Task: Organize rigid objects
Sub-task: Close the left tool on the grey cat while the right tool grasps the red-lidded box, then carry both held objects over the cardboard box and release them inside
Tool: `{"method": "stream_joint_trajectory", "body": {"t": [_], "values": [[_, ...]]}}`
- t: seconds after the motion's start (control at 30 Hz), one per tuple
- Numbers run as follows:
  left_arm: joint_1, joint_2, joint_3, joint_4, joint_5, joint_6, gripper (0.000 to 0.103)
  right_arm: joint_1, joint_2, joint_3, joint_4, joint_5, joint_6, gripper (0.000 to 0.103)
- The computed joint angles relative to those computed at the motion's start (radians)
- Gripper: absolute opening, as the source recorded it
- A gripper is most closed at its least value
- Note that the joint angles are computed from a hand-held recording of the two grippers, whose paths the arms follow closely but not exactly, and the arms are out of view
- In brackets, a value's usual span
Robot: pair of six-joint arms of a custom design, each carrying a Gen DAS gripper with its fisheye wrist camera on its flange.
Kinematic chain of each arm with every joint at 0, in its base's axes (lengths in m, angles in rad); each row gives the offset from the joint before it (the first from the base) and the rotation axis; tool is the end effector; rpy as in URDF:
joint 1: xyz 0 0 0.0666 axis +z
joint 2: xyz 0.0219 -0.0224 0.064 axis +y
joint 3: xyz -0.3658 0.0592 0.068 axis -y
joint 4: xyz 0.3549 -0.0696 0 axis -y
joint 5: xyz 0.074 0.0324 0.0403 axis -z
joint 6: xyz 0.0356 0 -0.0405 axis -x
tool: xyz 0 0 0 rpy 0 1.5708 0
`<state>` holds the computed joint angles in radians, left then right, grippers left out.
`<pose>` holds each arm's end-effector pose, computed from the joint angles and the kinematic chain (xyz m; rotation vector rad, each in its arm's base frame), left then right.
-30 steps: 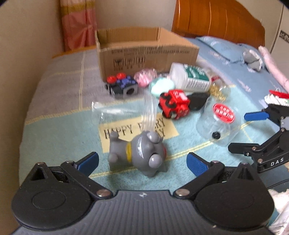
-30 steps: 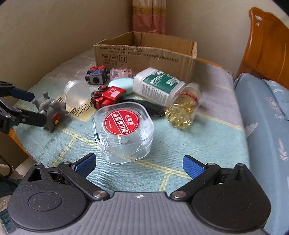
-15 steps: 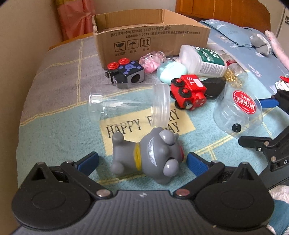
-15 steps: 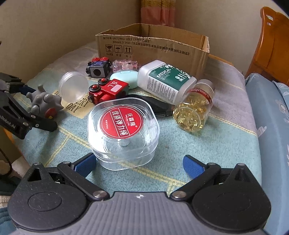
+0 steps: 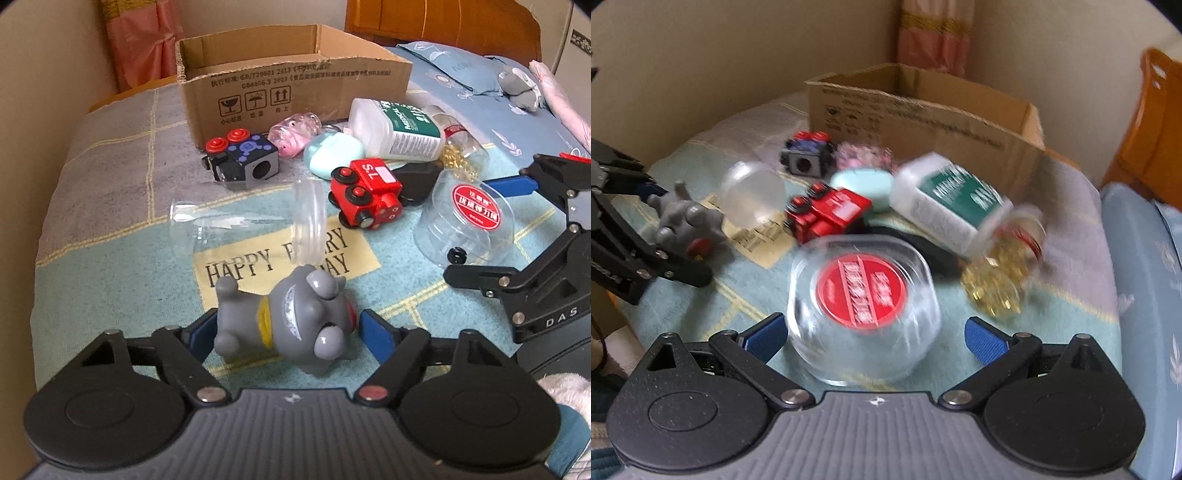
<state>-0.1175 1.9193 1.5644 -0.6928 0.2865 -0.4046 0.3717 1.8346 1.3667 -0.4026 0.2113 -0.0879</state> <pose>0.5920 -0.0804 0.2341 0.7599 2.4598 -0.2687 0.5336 0.1996 0.2226 -0.2489 2.4030 -0.0485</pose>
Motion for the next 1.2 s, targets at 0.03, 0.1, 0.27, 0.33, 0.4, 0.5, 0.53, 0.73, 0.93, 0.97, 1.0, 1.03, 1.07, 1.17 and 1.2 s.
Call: {"method": "stream_joint_trajectory", "body": {"t": [0.03, 0.1, 0.27, 0.33, 0.4, 0.5, 0.53, 0.73, 0.93, 0.97, 1.0, 1.03, 1.07, 1.17, 1.2], "values": [[0.001, -0.001, 0.000, 0.002, -0.001, 0.003, 0.075, 0.000, 0.002, 0.006, 0.001, -0.010, 0.005, 0.103], [0.003, 0.003, 0.007, -0.006, 0.006, -0.001, 0.074, -0.006, 0.009, 0.019, 0.001, -0.033, 0.008, 0.102], [0.005, -0.002, 0.002, -0.003, 0.010, -0.005, 0.073, -0.006, 0.034, 0.059, -0.044, -0.040, 0.005, 0.082], [0.008, -0.004, 0.004, -0.011, 0.022, -0.011, 0.073, -0.008, 0.034, 0.060, -0.047, -0.046, -0.004, 0.081], [0.009, -0.012, 0.002, -0.011, 0.030, -0.021, 0.073, -0.009, 0.030, 0.059, -0.053, -0.048, -0.006, 0.081], [0.010, -0.028, -0.003, -0.008, 0.035, -0.043, 0.073, -0.011, 0.015, 0.047, -0.049, -0.063, -0.008, 0.080], [0.011, -0.033, -0.003, -0.011, 0.038, -0.050, 0.073, -0.012, 0.009, 0.044, -0.049, -0.067, -0.010, 0.080], [0.010, -0.041, 0.042, -0.033, 0.052, -0.073, 0.072, -0.016, -0.013, 0.049, -0.050, -0.078, -0.004, 0.080], [0.002, -0.002, 0.160, -0.063, 0.058, -0.079, 0.072, -0.029, -0.020, 0.090, -0.045, -0.091, 0.023, 0.080], [0.000, 0.007, 0.185, -0.069, 0.060, -0.073, 0.073, -0.031, -0.018, 0.102, -0.045, -0.088, 0.030, 0.080], [-0.002, 0.021, 0.218, -0.080, 0.062, -0.069, 0.073, -0.033, -0.016, 0.115, -0.046, -0.084, 0.036, 0.080], [-0.004, 0.035, 0.250, -0.089, 0.063, -0.066, 0.072, -0.037, -0.014, 0.128, -0.045, -0.079, 0.042, 0.080], [-0.007, 0.049, 0.285, -0.099, 0.065, -0.064, 0.073, -0.042, -0.011, 0.142, -0.044, -0.077, 0.046, 0.080], [-0.017, 0.100, 0.400, -0.136, 0.065, -0.062, 0.073, -0.059, -0.001, 0.187, -0.050, -0.076, 0.048, 0.080], [-0.021, 0.122, 0.446, -0.155, 0.067, -0.064, 0.073, -0.065, 0.004, 0.205, -0.054, -0.075, 0.050, 0.080]]}}
